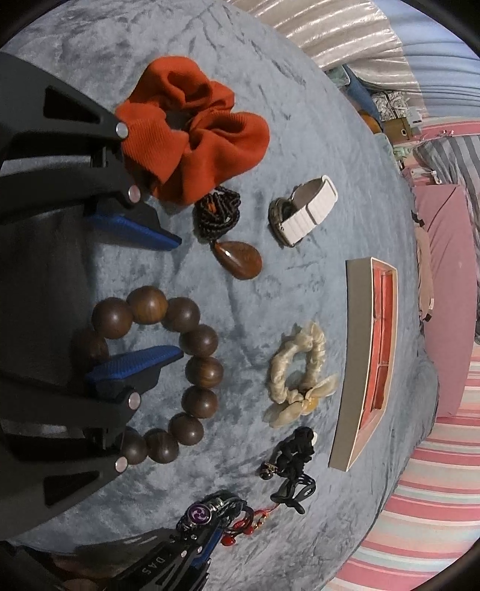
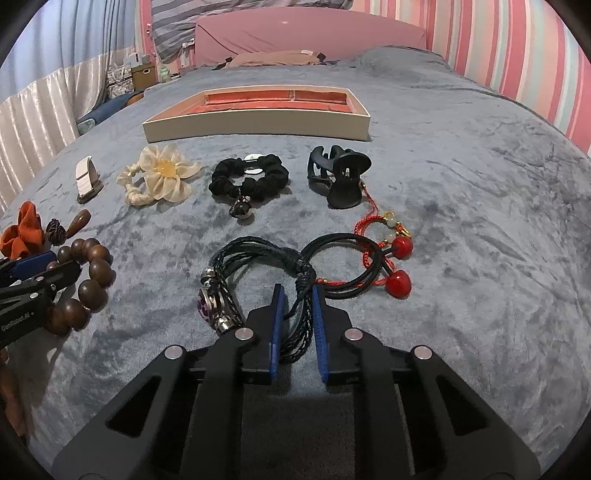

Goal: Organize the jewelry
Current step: 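Grasp the black cord bracelet with the right tool while the left tool grasps the wooden bead bracelet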

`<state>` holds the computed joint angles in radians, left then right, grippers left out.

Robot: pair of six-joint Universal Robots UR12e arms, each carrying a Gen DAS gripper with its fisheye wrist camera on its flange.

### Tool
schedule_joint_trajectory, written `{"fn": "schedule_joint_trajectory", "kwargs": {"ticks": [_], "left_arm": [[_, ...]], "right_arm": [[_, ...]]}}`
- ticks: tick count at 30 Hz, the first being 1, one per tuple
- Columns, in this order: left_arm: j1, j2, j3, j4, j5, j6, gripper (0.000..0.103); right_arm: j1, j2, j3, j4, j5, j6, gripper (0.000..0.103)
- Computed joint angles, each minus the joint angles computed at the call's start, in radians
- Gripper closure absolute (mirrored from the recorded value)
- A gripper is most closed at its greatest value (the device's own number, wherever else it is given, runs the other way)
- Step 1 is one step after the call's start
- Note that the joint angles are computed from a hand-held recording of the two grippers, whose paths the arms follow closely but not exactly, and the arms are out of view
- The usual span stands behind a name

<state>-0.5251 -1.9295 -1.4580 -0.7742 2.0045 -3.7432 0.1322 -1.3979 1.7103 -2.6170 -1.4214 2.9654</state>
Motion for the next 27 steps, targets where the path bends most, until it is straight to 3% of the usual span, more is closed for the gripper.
{"fn": "schedule_joint_trajectory", "kwargs": {"ticks": [2,8,16,20,27], "left_arm": [[0.002,0.0,-0.002,0.012,-0.013,0.011,0.058],[-0.001,-0.001,-0.002,0.031,-0.018,0.03,0.079],[-0.004,0.009,-0.012,0.058,-0.015,0.031,0.081],[-0.019,0.014,-0.013,0.101,0.029,0.062,0.083],[-0.03,0.022,-0.004,0.174,0.037,0.116,0.083]], "right_arm": [[-0.002,0.0,0.001,-0.001,0.007,0.002,0.094],[-0.011,-0.011,0.009,-0.019,0.034,0.004,0.094],[-0.026,-0.028,0.018,-0.052,0.065,-0.014,0.094],[-0.036,-0.037,0.019,-0.073,0.09,-0.016,0.094],[-0.044,-0.036,0.001,-0.088,0.129,-0.018,0.094]]}}
